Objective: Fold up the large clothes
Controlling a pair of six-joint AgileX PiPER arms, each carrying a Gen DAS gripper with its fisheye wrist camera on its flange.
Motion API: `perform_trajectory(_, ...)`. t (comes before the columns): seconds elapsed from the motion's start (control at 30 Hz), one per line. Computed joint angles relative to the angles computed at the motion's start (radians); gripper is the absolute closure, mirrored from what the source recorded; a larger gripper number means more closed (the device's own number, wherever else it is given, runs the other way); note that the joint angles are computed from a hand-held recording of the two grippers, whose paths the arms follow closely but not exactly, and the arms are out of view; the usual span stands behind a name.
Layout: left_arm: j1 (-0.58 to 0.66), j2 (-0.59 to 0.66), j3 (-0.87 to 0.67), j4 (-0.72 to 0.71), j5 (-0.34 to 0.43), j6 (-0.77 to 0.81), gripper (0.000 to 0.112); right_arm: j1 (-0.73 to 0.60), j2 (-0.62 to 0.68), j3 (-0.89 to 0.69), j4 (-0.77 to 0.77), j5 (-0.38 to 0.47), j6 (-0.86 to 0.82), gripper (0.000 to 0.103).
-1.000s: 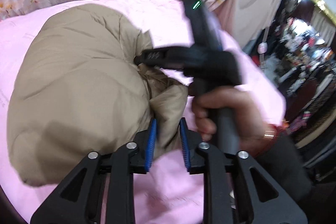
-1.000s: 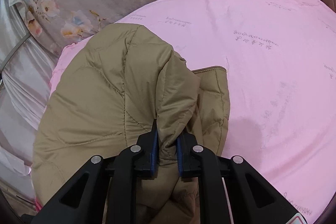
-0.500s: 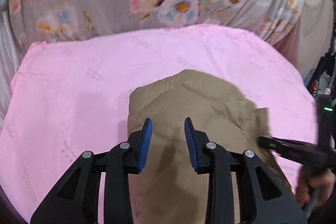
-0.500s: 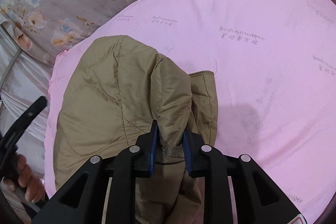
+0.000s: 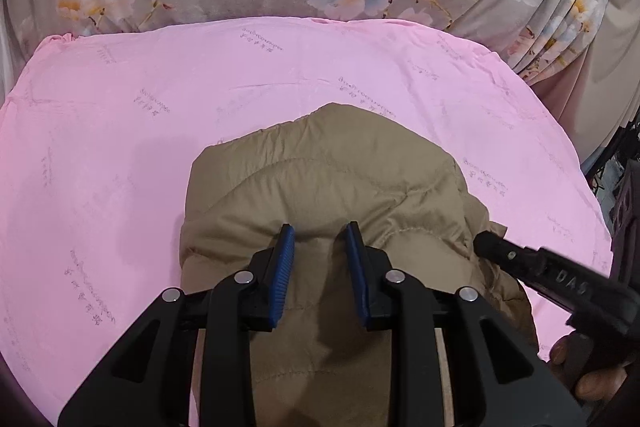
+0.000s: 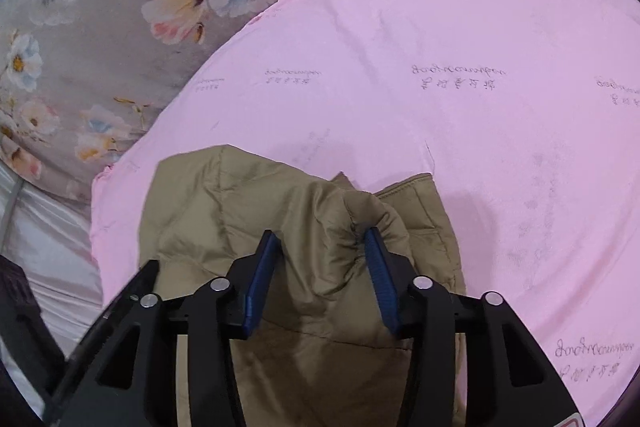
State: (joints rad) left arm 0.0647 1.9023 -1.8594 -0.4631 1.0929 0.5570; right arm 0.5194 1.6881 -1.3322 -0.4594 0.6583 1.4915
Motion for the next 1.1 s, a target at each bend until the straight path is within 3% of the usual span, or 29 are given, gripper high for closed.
perform_trajectory(0.13,-0.023,-0.045,0.129,-0.007,-0.114,0.045,0.087,0.042,0.000,0.061,-0.168,0.021,0.105,0.078)
perform_trajectory(0.3,-0.064,-0.098,0.287,-0.006,-0.288,0.083,0.087,0.045,0.003,0.099,-0.225,0.018,0.101,0.078)
perform_trajectory(0.57,-0.079,-0.081,0.329,-0.028,-0.364,0.099,0.088,0.036,0.027,0.114,-0.266,-0.015,0.119,0.078)
perform_trajectory(0.77,-0.100,-0.088,0.373,-0.013,-0.437,0.093,0.088,0.030,0.015,0.159,-0.317,-0.074,0.184,0.078)
perform_trajectory(0.8,-0.101,-0.091,0.379,-0.012,-0.446,0.094,0.088,0.021,0.001,0.189,-0.347,-0.116,0.221,0.075)
perform_trajectory(0.87,-0.085,-0.091,0.377,-0.057,-0.433,0.126,0.087,0.004,-0.034,0.242,-0.376,-0.189,0.276,0.074)
perform_trajectory(0.9,-0.056,-0.086,0.361,-0.117,-0.391,0.165,0.086,0.000,-0.055,0.261,-0.379,-0.207,0.296,0.072)
perform_trajectory(0.97,-0.008,-0.072,0.315,-0.177,-0.300,0.194,0.085,0.010,-0.097,0.285,-0.398,-0.208,0.339,0.061)
perform_trajectory(1.03,0.022,-0.061,0.248,-0.148,-0.241,0.145,0.084,0.033,-0.120,0.274,-0.409,-0.153,0.370,0.032)
perform_trajectory(1.1,0.038,-0.040,0.161,-0.107,-0.197,0.087,0.083,0.026,-0.120,0.253,-0.360,-0.149,0.316,0.031)
